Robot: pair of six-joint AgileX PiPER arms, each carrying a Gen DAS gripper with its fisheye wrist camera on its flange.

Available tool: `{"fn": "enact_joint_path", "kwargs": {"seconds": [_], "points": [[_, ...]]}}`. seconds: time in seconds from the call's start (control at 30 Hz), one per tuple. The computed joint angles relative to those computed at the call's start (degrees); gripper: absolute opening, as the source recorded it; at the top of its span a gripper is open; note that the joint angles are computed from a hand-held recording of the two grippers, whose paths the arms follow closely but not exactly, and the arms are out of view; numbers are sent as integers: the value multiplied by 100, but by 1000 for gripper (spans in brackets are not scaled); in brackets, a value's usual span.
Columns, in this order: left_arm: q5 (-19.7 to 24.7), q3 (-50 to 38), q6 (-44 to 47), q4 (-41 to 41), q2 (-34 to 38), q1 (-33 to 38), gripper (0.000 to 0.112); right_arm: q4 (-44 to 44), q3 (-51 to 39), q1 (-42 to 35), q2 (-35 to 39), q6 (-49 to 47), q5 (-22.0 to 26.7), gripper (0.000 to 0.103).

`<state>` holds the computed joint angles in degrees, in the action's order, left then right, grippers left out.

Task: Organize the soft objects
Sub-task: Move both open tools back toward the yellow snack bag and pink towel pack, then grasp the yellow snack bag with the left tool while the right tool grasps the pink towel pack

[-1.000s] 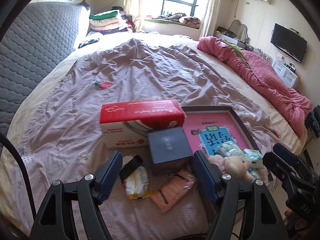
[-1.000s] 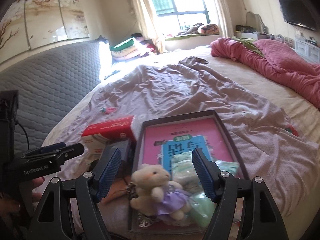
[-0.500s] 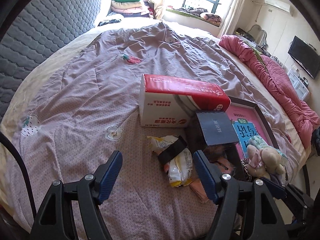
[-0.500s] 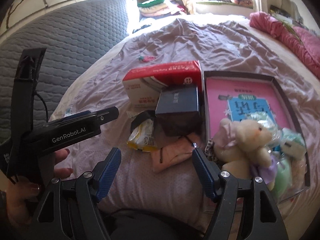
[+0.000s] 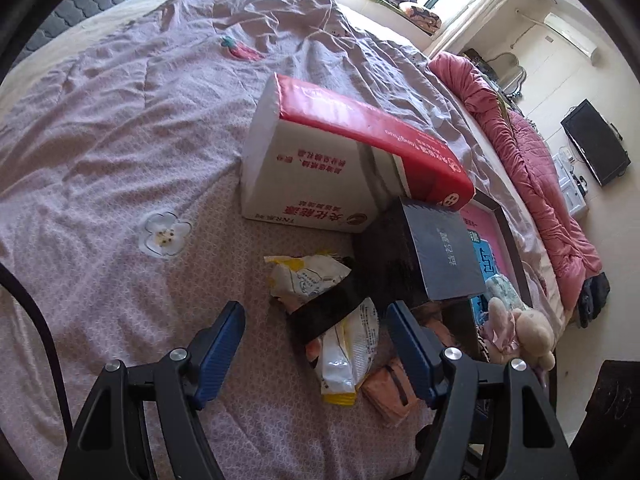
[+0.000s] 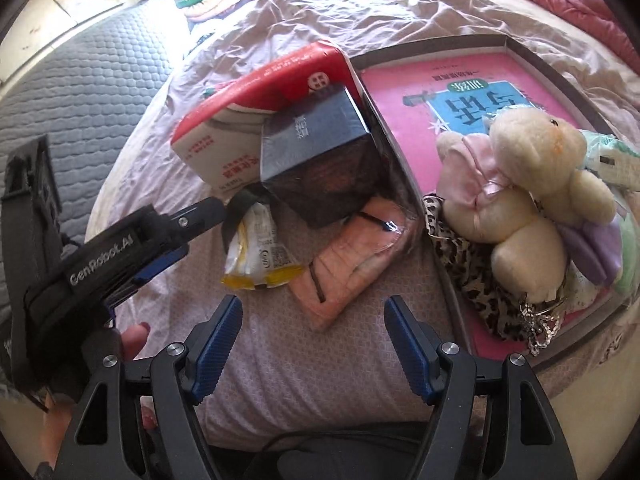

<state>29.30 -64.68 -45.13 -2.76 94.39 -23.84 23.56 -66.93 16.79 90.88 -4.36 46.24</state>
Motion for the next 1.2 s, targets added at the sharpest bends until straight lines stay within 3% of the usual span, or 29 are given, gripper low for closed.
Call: {"fn": "enact_joint_path", "kwargs": {"seconds": [0.37, 0.53, 0.63, 0.77, 1.0, 1.07, 1.2], "points": [[219, -791, 1299, -965, 947, 281, 71, -718, -68, 332, 318, 632, -237, 75], [451, -1066, 1461, -877, 1136, 353, 59, -1191, -160, 482, 441, 1228, -432, 75], [199, -757, 1641, -914, 945, 360, 51, -1503, -309, 571, 574, 1602, -442, 75], [-110, -129, 1753, -1204, 470, 478, 50, -1894, -638, 752, 857, 2174, -367, 76], [-329, 506, 1792, -1316, -95, 660, 50, -3956, -1331, 1485, 1571, 4391, 186, 78], [-393, 589, 1950, -1500, -183, 709, 50, -4379, -1502, 1672, 1791, 4720, 400, 83], [-349, 624, 2062, -1549, -249, 722, 50, -5227, -1235, 1903, 1817, 4951, -20, 85]]}}
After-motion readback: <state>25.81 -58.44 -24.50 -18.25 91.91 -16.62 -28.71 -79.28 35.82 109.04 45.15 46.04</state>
